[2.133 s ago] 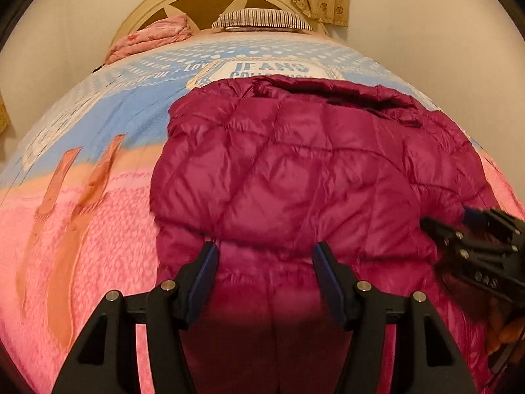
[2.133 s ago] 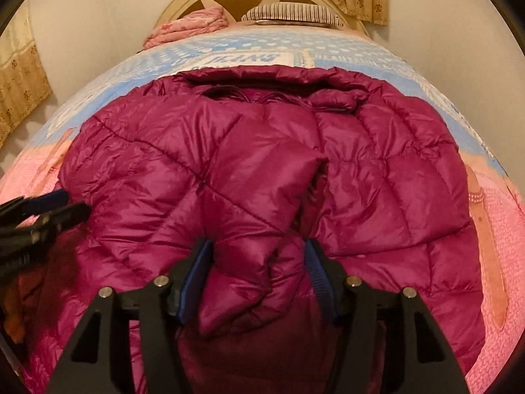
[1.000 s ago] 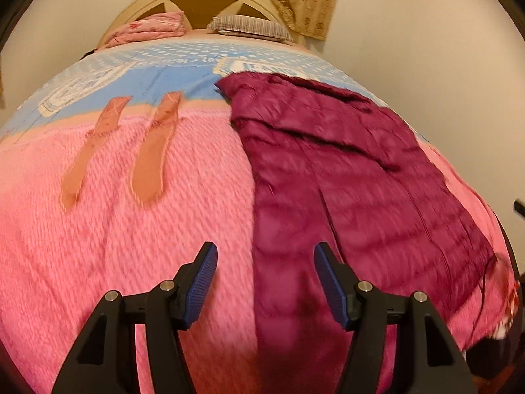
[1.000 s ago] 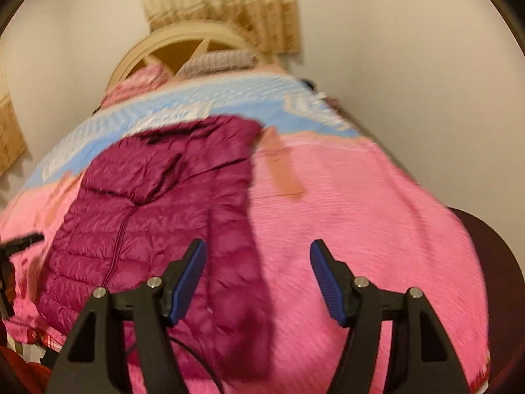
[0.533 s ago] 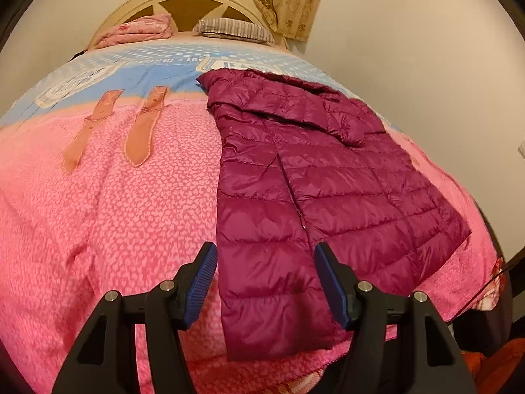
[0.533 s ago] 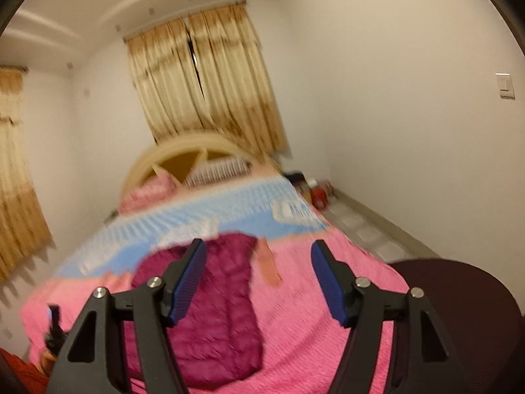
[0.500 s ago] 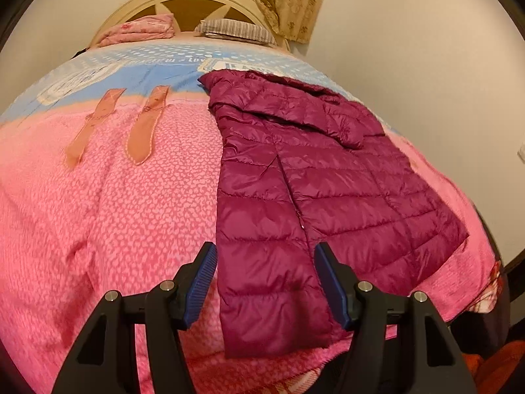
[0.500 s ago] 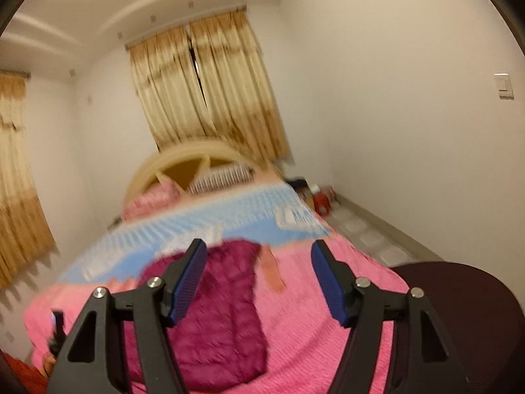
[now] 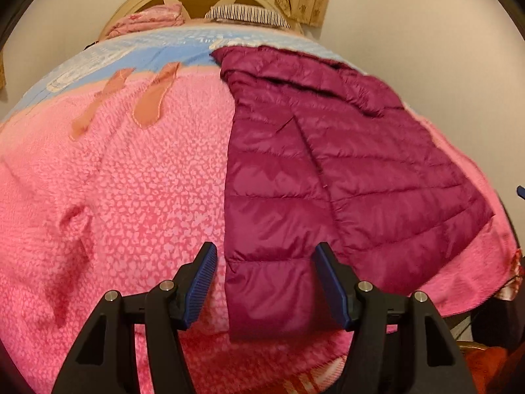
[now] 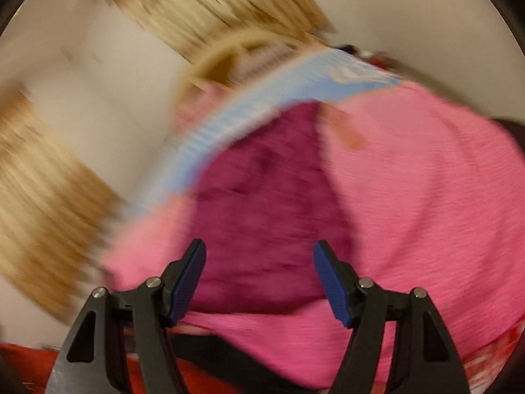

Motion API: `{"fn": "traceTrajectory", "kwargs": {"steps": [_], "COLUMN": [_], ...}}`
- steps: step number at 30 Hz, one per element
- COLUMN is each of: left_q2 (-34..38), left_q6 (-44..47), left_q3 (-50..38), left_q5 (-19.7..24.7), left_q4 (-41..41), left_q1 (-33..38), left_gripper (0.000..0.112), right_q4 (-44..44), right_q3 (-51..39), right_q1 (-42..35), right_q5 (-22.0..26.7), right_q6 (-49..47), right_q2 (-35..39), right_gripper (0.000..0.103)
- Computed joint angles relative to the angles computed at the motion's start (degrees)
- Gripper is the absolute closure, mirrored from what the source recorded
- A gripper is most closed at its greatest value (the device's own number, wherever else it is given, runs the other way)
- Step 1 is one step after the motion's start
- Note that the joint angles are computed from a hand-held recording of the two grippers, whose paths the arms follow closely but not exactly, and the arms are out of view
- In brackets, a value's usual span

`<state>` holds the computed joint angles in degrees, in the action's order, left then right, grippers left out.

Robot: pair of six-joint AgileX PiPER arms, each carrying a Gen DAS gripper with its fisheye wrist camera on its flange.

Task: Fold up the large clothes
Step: 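Grasp the jacket hem with both grippers and lift it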

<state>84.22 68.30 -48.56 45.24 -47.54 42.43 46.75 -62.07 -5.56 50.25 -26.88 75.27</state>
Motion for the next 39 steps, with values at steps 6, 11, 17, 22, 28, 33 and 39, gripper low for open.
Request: {"fn": "traceTrajectory", "kwargs": {"steps": [6, 11, 17, 22, 28, 33, 39], "left_q2": [0.52, 3.59, 5.78, 6.5, 5.64, 4.88, 6.63], "left_q6": [4.73, 6.9, 7.42, 9.0, 7.74, 7.7, 6.6], "left_q3": [-0.03, -1.94, -4.4, -5.3, -4.17, -2.29, -3.55], "left_q5": [1.21, 6.66, 12.12, 14.74, 13.1, 11.36, 13.42], "left_q4": [-1.48, -4.08, -4.43, -3.02, -2.09, -3.6, -5.8], "left_q1": [0.99, 3.86, 3.89, 6.07, 7.57, 4.55, 6.13], "left_gripper": [0.048, 0.045, 0.045, 0.045, 0.045, 0.034, 0.088], "right_q4": [-16.59, -22.67, -25.11, -18.55, -19.6, -19.78, -31.35], "right_q3": [-6.33, -5.41, -4.06, -2.27, -1.64, -1.19, -0.43], "right_q1": [6.78, 11.38, 14.66, 11.92, 13.02, 14.56, 19.06], "right_q5": [-5.38, -6.13, -9.14, -9.35, -11.67, -13.28, -16.67], "right_q6": [8.15, 10.85, 10.71, 6.34, 6.72, 7.16, 15.38], "right_q2": [12.8, 16.82, 19.38, 19.6, 19.8, 19.71, 19.02], "right_gripper": [0.031, 0.039, 0.074, 0.072, 0.068, 0.05, 0.069]}}
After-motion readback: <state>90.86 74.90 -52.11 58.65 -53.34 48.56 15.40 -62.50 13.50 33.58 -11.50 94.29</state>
